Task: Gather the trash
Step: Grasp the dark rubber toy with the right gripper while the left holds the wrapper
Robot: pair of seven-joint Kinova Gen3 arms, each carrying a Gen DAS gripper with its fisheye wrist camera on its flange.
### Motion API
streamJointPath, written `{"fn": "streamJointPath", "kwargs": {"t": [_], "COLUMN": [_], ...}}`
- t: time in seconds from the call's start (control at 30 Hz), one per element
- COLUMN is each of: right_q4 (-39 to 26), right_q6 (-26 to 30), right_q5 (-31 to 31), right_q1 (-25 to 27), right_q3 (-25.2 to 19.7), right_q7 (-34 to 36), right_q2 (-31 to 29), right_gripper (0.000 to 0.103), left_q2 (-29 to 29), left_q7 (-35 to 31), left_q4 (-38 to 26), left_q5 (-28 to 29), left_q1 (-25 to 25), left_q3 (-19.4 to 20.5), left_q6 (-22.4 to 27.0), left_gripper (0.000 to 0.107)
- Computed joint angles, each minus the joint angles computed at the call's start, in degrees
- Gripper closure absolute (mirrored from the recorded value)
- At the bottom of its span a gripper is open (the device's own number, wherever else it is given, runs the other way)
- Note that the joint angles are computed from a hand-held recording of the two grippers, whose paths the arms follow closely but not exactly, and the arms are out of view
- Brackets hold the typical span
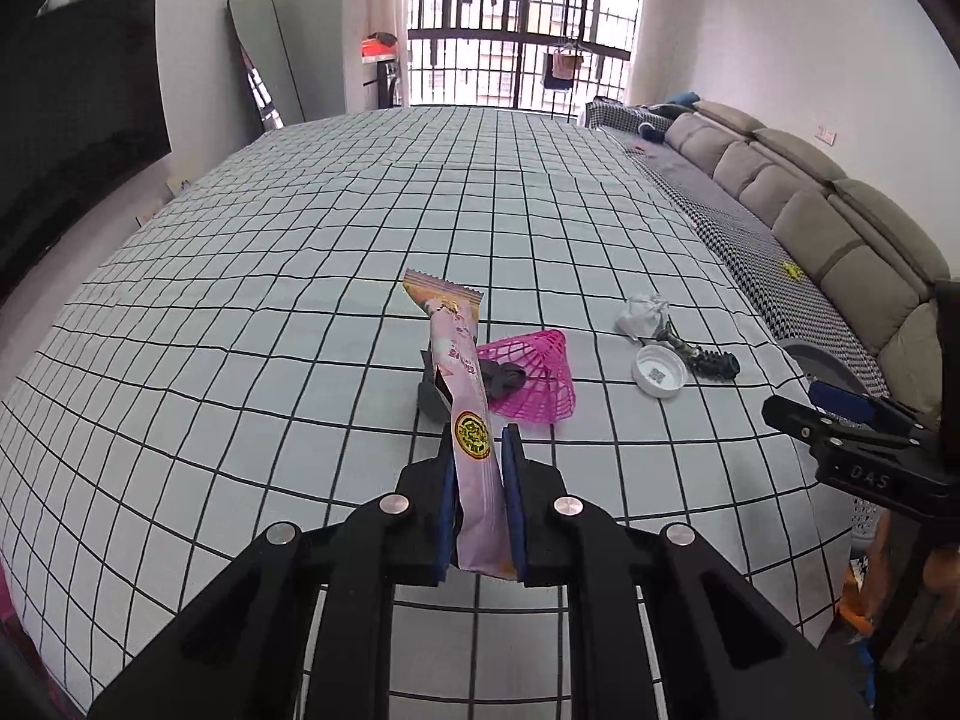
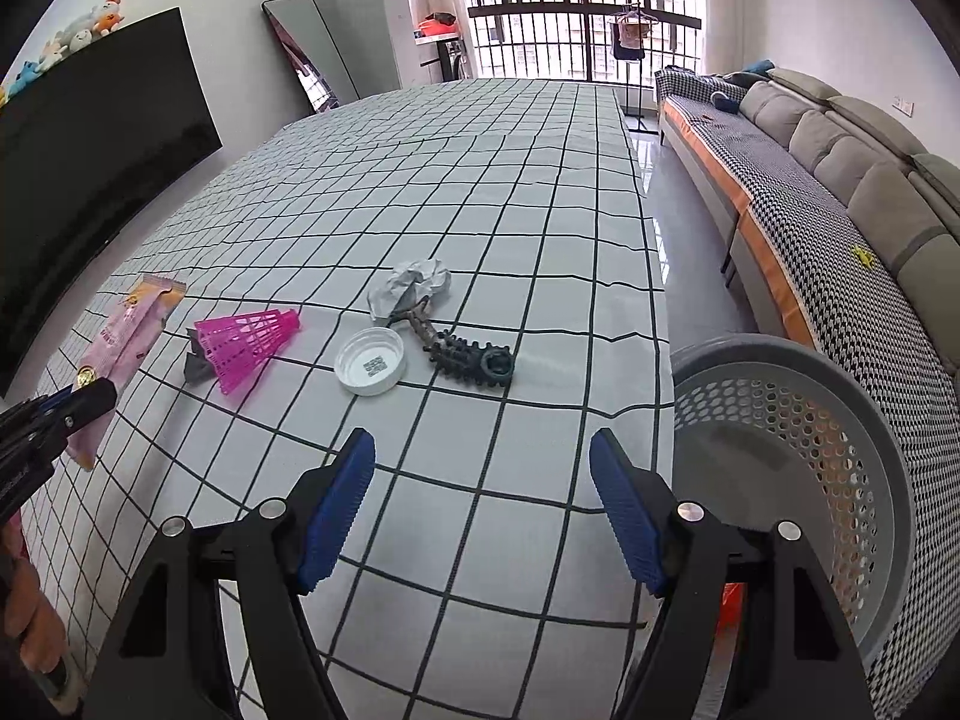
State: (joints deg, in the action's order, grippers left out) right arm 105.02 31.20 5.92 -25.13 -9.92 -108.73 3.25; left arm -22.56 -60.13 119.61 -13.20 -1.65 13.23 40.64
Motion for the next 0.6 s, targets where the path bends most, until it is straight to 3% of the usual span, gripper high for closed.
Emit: {"fn": "streamJointPath", "kwargs": {"t": [0.2,0.4,0.6], "right_q4": [-3.1,-7.8,-11.1], "right_q6": [0.2,2.5,4.3], "right_q5": [-1.3,-0.7,2.6], "right_q1": [1.0,0.1,-2.3], "right_q3": [0.3,0.6,1.8], "right_q7": [6.3,13.2,14.6], "right_q2": [3.8,7.8,10.4], "right_gripper": [0.032,0.032,0.032], "left_q2": [0.5,0.8,1.8], "left_q7": [4.9,6.7,8.5], "left_q4": [-0.6,-1.7,-2.5], "left_q5": [-2.1,-2.4,-3.7], "left_q1": [-1.1,0.4,0.8], "left_q3": [4.9,4.7,5.1], "left_q6": [1.1,2.0,2.5], "left_gripper": [0.093,0.093,0.093]}}
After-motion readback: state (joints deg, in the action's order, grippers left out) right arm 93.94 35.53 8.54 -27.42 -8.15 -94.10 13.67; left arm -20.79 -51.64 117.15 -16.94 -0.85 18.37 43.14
